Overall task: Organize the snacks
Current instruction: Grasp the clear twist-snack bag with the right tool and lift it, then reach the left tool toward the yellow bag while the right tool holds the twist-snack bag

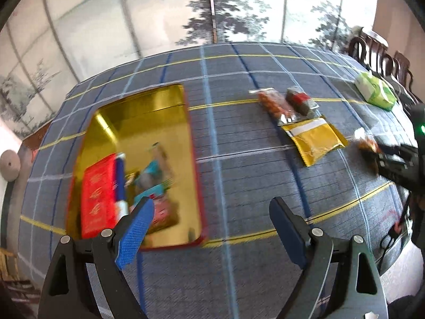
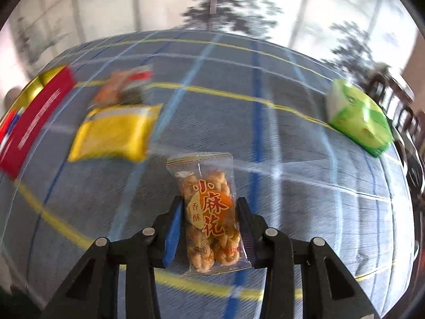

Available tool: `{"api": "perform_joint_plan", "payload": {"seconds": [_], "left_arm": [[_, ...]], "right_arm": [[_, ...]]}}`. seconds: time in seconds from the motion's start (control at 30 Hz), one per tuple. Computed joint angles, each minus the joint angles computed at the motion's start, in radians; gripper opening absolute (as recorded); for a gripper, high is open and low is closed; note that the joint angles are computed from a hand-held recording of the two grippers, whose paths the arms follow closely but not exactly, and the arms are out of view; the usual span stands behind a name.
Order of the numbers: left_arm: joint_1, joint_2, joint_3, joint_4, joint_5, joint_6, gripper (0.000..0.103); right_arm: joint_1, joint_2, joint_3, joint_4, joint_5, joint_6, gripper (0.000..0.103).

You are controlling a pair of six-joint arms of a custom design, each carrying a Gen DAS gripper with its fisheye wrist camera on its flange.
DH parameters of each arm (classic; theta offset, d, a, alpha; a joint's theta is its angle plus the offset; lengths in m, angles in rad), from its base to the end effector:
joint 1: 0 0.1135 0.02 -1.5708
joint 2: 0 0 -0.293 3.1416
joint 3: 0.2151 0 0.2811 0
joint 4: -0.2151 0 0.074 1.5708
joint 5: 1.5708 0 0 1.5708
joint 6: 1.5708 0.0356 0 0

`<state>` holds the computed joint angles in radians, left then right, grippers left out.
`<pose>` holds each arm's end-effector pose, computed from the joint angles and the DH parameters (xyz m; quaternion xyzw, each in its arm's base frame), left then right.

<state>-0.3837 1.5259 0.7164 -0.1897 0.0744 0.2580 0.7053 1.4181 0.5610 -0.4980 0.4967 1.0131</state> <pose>0.2762 -0.1144 0.1567 0.3123 0.9065 -0.0533 0.2789 0.1809 0.1317 0.1319 0.1739 0.9482 -0.0806 0.2532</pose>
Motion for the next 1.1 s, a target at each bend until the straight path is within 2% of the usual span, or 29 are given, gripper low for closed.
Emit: {"api": "perform_joint_plan", "payload": {"seconds": [0.23, 0.37, 0.5, 0.77, 1.1], "left_arm": [[-0.109, 0.103, 0.075, -0.023, 0.001, -0.061, 0.087], [-0.167, 0.16, 0.125, -0.018, -0.01, -0.119, 0.096], [-0.209, 0.207, 0.173, -0.024, -0.004, -0.185, 0.099], [-0.276, 0.27, 0.237, -0.04, -0.003, -0.268, 0.101], [-0.324, 0.361, 0.338, -0.075, 0.006, -0.376, 0.102]], "right_arm": [[-0.155, -0.008, -0.065, 0.142, 0.039, -0.095, 0.04], [-0.217, 0.002, -0.079, 0.207, 0.033, -0.161, 0.04], [-0.247, 0.007, -0.091, 0.252, 0.039, -0.196, 0.04], [-0.302, -0.008, -0.122, 0.324, 0.01, -0.263, 0.04], [-0.321, -0.028, -0.144, 0.354, -0.021, -0.274, 0.04]]}}
